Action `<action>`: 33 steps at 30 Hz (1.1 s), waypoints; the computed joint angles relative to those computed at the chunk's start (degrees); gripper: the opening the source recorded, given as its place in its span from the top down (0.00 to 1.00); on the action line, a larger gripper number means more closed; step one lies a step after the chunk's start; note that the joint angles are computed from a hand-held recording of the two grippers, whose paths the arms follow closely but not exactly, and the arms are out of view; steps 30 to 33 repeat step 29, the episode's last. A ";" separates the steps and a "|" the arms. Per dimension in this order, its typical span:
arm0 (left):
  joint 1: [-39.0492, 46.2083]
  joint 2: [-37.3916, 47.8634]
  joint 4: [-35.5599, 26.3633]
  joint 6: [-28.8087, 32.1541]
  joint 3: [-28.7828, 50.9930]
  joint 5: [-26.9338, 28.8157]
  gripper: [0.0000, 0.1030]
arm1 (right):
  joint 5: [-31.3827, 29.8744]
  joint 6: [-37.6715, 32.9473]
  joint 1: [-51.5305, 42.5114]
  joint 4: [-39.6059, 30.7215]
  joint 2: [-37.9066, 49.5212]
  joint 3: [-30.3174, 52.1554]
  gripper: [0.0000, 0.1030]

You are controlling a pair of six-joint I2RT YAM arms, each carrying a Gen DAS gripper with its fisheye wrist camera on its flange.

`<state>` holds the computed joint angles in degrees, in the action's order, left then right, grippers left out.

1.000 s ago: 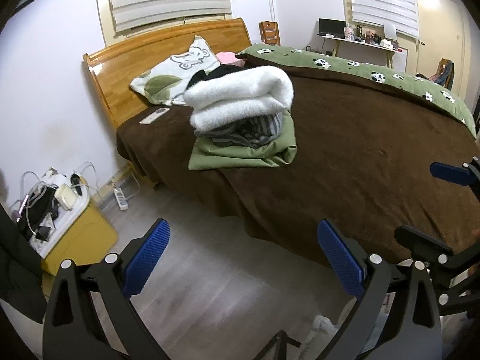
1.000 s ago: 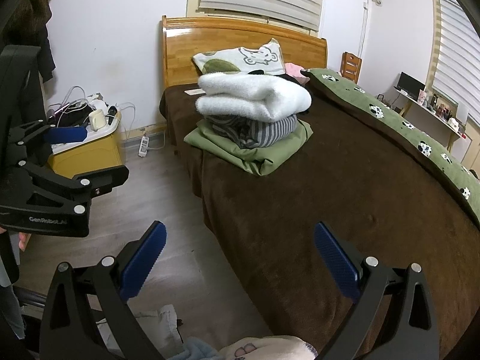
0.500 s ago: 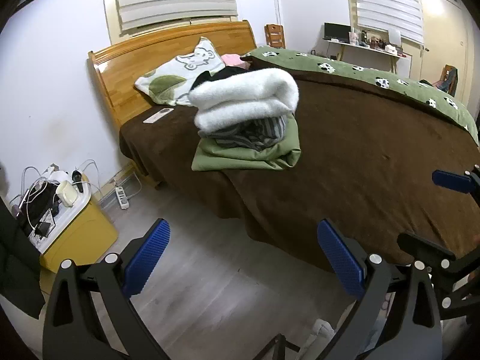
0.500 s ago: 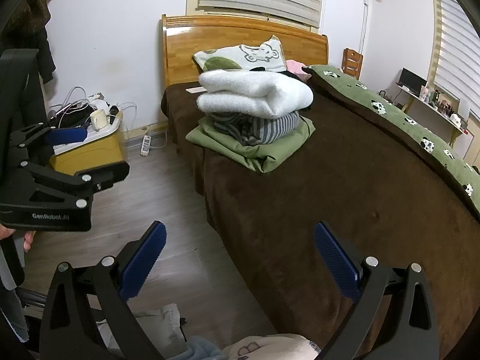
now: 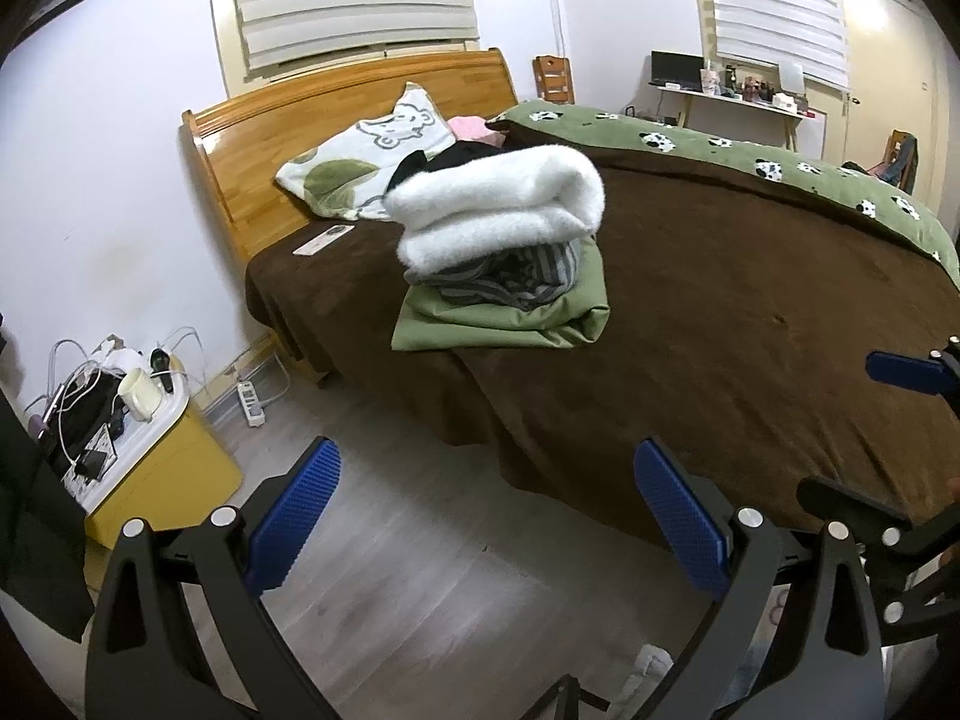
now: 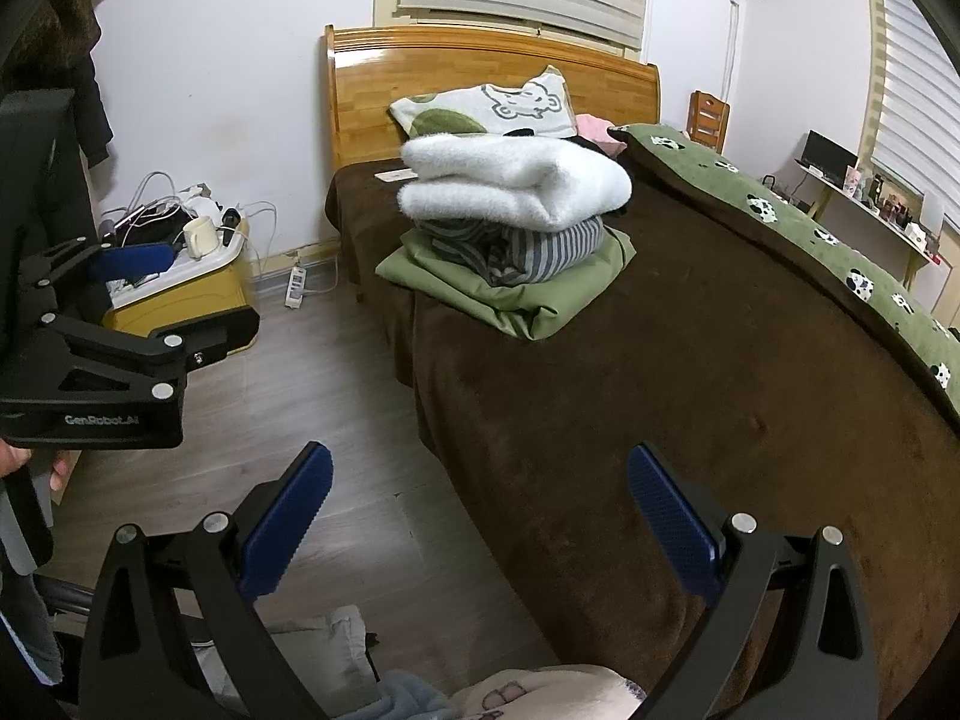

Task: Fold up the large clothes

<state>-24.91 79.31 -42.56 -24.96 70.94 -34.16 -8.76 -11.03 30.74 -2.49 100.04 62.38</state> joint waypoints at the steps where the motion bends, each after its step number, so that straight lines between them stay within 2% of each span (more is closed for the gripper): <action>1: 0.07 -0.06 0.09 0.20 -0.03 0.19 0.07 | 0.05 -0.06 0.01 -0.05 0.09 0.09 0.06; 33: -0.01 0.16 -0.62 1.80 1.03 0.62 0.06 | 0.30 0.44 0.41 -0.04 0.04 0.27 0.06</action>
